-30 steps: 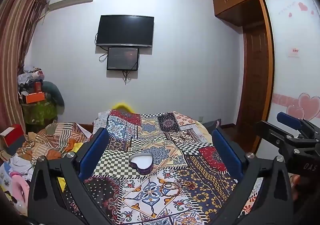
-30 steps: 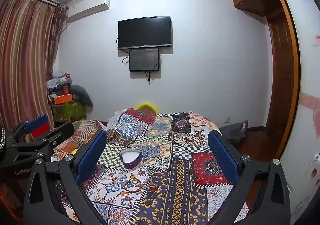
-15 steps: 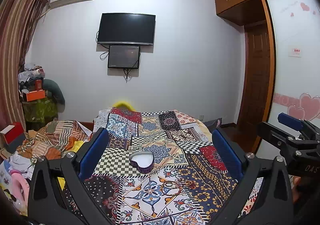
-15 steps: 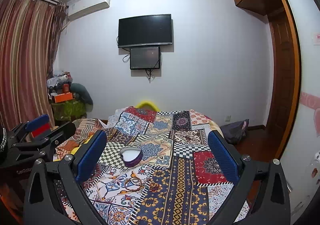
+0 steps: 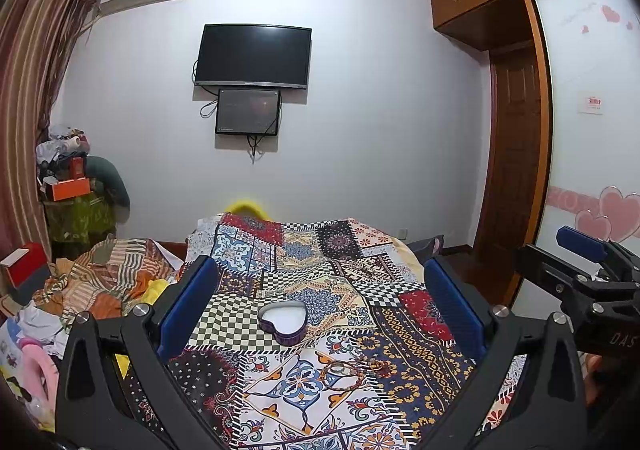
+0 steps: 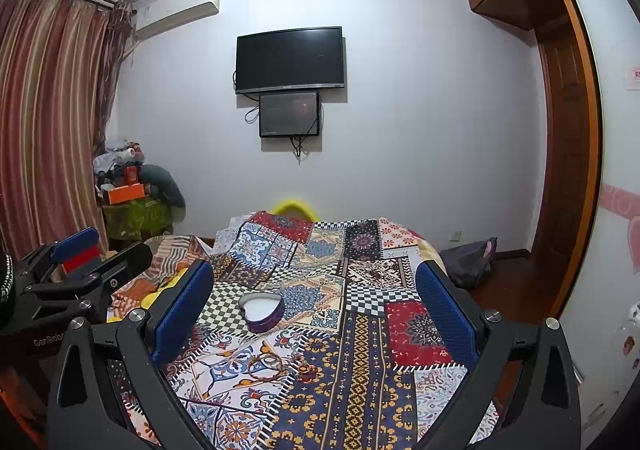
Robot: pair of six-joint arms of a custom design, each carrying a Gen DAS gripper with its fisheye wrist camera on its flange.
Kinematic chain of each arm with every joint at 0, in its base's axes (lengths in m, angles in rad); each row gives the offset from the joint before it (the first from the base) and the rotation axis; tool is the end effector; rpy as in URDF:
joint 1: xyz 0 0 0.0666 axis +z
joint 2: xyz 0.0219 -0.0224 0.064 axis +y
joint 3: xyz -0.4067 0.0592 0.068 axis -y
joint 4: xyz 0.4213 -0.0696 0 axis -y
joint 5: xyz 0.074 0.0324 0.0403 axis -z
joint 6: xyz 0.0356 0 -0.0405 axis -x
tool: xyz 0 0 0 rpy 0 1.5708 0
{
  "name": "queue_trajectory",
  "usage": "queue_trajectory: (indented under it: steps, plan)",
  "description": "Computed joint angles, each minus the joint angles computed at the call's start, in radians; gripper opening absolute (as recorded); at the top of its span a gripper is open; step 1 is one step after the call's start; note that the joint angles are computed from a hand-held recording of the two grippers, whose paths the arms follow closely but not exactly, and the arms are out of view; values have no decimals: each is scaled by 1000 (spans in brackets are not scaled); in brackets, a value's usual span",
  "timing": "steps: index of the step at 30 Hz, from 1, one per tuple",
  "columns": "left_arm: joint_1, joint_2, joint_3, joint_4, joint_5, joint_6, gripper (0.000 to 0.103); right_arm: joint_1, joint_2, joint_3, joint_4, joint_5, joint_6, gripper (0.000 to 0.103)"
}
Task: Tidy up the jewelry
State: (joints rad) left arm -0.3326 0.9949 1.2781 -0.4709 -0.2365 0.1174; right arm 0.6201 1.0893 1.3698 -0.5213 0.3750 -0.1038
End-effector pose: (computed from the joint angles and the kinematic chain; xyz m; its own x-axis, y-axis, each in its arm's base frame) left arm 0.3510 -0.1129 0.6060 -0.1869 -0.0559 -0.9808 0.0785 0.9943 -0.0717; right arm 0.3355 0.2230 0.6134 -0.2191 -0.0380 -0.9750 -0.2298 0.9731 0.0137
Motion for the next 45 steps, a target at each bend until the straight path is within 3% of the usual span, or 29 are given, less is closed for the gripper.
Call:
queue_trajectory:
  steps: [45]
  plan:
    - [3, 13, 3, -18, 22, 13, 103, -11, 12, 22, -40, 1, -14, 100]
